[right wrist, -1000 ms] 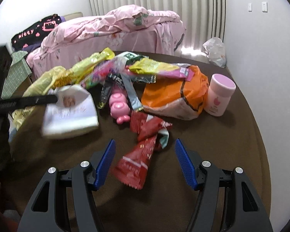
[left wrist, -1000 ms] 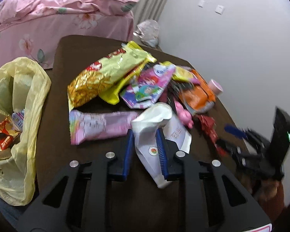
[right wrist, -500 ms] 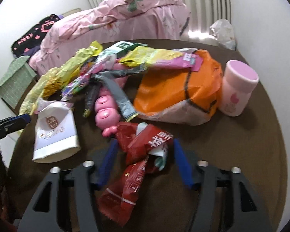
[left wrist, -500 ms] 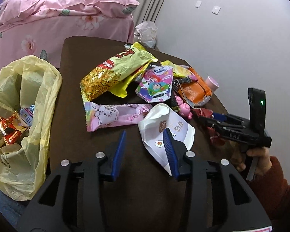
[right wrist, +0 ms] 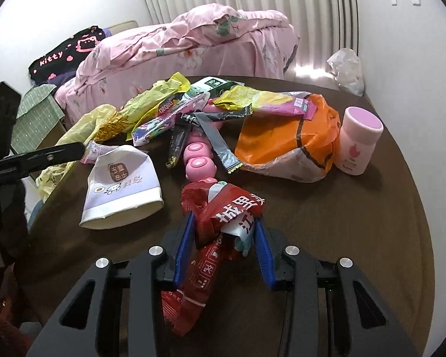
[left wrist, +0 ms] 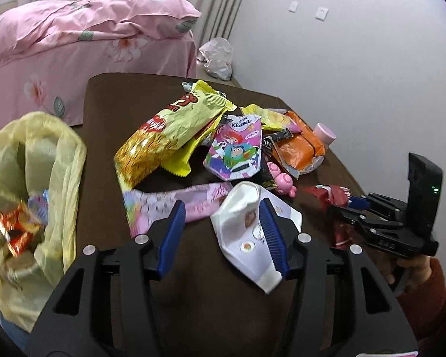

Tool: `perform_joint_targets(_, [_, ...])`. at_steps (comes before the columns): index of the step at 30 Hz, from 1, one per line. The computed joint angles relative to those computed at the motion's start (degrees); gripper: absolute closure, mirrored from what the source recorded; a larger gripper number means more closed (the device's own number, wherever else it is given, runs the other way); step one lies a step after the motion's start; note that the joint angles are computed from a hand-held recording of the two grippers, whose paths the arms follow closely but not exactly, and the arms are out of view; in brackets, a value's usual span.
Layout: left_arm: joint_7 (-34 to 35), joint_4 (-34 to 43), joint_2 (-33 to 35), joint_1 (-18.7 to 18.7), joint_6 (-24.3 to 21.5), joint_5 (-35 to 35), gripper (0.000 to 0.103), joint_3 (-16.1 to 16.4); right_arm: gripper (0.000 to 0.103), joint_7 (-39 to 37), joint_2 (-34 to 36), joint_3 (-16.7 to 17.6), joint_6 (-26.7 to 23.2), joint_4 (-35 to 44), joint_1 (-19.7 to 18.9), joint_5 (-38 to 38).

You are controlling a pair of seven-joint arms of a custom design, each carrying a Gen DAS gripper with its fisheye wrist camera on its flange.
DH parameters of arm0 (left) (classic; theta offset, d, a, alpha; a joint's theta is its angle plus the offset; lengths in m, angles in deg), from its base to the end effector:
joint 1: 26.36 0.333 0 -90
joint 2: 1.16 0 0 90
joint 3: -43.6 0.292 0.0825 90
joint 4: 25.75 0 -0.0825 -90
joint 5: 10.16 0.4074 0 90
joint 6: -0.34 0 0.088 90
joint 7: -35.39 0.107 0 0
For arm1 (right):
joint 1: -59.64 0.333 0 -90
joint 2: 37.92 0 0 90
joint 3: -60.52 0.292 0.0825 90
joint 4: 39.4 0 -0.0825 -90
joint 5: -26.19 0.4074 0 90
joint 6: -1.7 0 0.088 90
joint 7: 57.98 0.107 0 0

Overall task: Collect trash
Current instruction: 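Grasp the white paper cup with the left tool while the right tool grasps the red wrapper, then carry the white cup and red wrapper over the yellow bag and release both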

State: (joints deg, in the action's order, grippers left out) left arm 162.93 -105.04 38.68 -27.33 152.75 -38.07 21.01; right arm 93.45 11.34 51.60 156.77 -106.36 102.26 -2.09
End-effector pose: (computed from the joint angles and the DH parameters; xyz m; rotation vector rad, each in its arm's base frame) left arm 0.7422 -0.2293 0.3601 -1.3844 2.4204 -1.1842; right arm 0.6401 0.4980 0.3262 -1.6985 1.7134 -0.5276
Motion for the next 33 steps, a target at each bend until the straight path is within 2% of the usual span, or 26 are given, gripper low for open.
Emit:
perform_joint_targets(4, [-0.4, 6.3, 3.9, -2.7, -3.9, 3.8, 0.053, 1.5, 0.066, -0.1, 0.0, -0.1, -0.3, 0.0, 0.1, -0.1])
perform_joint_targets(7, [-4.4, 9.6, 6.1, -6.3, -5.1, 8.5, 0.053, 4.7, 0.066, -0.2, 0.0, -0.3, -1.0, 0.1, 0.4, -0.4])
perform_joint_targets(11, [-7.1, 9.3, 6.6, -6.8, -5.9, 11.0, 0.056, 5.1, 0.066, 0.7, -0.3, -0.4, -0.6, -0.5, 0.4, -0.7])
perform_joint_targets(12, [-7.7, 8.2, 6.1, -6.8, -5.0, 11.3, 0.064, 5.2, 0.066, 0.9, -0.3, -0.4, -0.5, -0.7, 0.4, -0.7])
perform_joint_targets(22, [-5.4, -1.8, -0.5, -1.7, 2.8, 6.3, 0.064, 0.8, 0.066, 1.8, -0.1, -0.8, -0.7, 0.2, 1.1, -1.5])
perform_joint_targets(27, [-1.9, -8.7, -5.8, 1.0, 10.2, 3.1, 0.064, -1.6, 0.066, 3.1, -1.0, -2.4, -1.9, 1.4, 2.8, -4.6])
perform_joint_targets(30, [-0.5, -11.5, -8.3, 2.7, 14.3, 1.1, 0.064, -2.6, 0.066, 3.0, -0.2, -2.9, -3.3, 4.8, 3.5, -6.7])
perform_joint_targets(33, [-1.5, -13.9, -10.7, 3.9, 18.8, 0.3, 0.064, -2.3, 0.066, 0.5, 2.9, -2.5, -5.8, 11.9, 3.5, -7.5])
